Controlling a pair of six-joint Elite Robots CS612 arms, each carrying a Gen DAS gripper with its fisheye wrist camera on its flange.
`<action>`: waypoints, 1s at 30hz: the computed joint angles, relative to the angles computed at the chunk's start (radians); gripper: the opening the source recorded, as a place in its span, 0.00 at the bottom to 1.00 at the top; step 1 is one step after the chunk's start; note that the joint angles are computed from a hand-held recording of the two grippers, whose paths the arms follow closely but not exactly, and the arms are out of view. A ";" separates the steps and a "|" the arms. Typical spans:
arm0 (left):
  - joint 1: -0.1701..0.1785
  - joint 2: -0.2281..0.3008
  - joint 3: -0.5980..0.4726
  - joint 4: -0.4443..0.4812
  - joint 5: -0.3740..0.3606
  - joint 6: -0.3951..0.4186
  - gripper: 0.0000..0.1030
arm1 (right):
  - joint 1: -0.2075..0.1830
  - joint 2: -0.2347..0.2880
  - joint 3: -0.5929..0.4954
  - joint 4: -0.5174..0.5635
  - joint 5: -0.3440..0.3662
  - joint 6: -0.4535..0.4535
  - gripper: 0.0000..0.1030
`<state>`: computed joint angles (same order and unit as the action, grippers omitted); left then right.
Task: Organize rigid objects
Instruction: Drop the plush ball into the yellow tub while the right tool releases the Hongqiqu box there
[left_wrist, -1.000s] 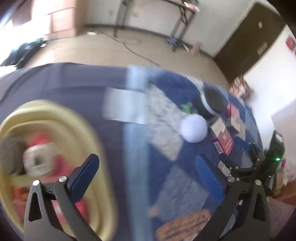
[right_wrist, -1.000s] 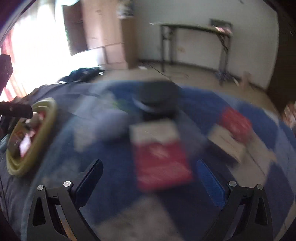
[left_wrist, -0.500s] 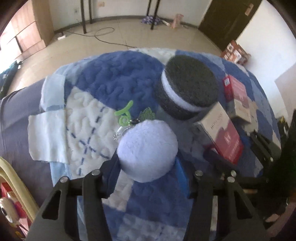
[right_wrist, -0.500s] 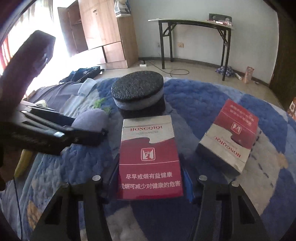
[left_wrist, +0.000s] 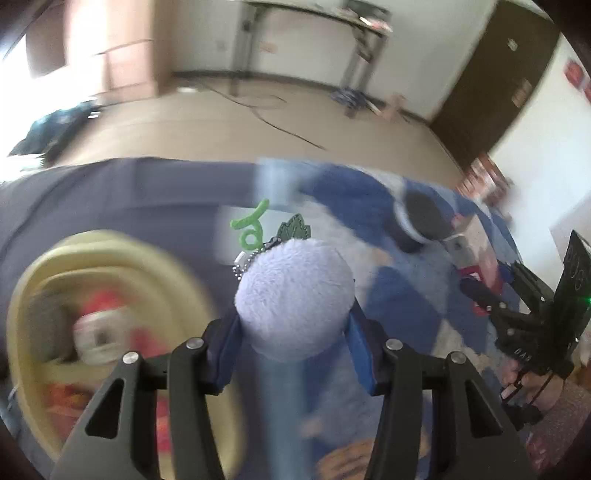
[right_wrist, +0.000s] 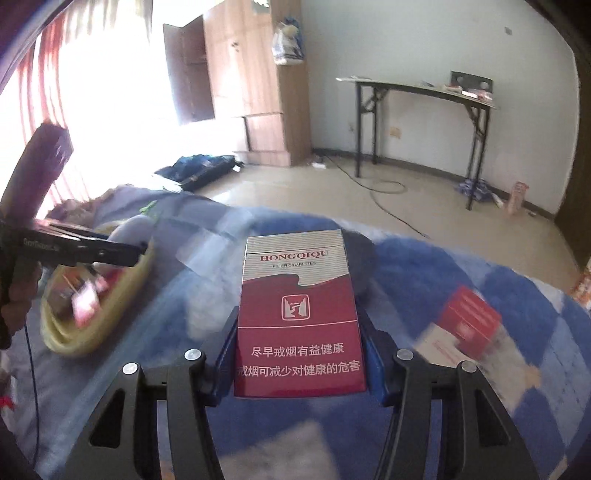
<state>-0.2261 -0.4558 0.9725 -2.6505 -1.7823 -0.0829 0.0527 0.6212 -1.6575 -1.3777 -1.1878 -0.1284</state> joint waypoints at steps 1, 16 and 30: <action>0.013 -0.020 0.035 -0.028 0.025 -0.020 0.52 | 0.004 -0.005 0.001 0.004 0.018 -0.001 0.54; 0.133 -0.059 0.185 -0.026 0.145 -0.222 0.52 | 0.206 -0.139 0.231 0.239 0.119 -0.266 0.54; 0.142 -0.020 0.144 -0.039 0.092 -0.336 0.76 | 0.286 -0.142 0.265 0.175 -0.088 -0.285 0.68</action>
